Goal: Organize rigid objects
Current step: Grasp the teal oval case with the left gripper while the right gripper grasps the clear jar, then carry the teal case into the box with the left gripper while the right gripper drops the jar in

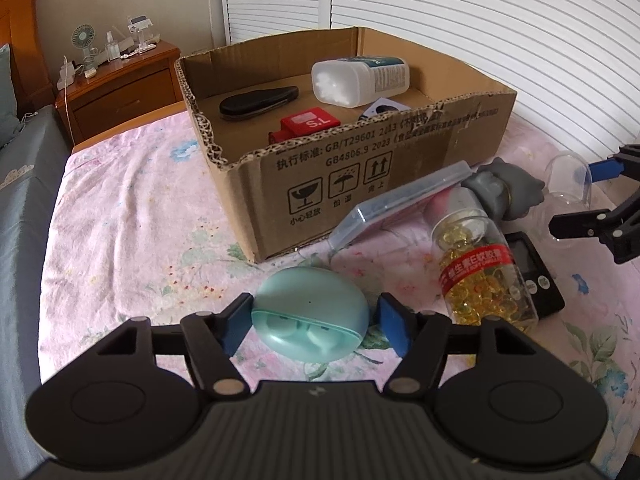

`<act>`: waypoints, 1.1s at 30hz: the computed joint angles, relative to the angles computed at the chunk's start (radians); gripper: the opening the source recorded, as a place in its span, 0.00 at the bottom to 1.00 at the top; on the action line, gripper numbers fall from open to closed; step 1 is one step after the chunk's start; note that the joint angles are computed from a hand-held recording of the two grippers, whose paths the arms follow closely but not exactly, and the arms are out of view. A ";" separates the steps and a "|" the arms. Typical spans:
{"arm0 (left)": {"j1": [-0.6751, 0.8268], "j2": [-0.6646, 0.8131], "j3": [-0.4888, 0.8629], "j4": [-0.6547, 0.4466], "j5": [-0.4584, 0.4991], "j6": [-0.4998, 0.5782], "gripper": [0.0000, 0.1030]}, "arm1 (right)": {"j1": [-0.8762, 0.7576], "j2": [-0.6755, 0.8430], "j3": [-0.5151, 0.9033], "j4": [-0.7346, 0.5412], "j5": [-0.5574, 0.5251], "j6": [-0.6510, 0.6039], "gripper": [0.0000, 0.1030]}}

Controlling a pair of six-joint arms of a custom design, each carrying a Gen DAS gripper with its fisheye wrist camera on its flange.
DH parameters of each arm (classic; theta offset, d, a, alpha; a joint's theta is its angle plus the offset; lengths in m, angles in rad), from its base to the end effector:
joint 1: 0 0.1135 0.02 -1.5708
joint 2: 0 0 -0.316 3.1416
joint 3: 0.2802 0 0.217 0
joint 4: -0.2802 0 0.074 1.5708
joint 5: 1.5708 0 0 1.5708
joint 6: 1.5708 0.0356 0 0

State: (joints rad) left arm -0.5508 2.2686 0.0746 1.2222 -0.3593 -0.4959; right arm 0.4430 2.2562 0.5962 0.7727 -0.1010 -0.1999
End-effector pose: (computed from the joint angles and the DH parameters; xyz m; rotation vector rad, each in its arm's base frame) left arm 0.1860 -0.0995 0.0626 -0.0701 2.4536 0.0073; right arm 0.2969 0.1448 0.0602 -0.8209 2.3251 0.2300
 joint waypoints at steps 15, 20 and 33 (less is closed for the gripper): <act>0.029 -0.146 0.012 -0.188 0.060 0.038 0.58 | -0.009 -0.096 -0.004 -0.099 -0.018 -0.080 0.91; 0.007 -0.226 0.022 -0.286 0.034 0.042 0.58 | -0.009 -0.137 -0.025 -0.107 -0.021 -0.131 0.91; -0.008 -0.517 0.117 -0.655 0.036 0.084 0.58 | -0.007 -0.240 -0.004 -0.171 -0.103 -0.172 0.91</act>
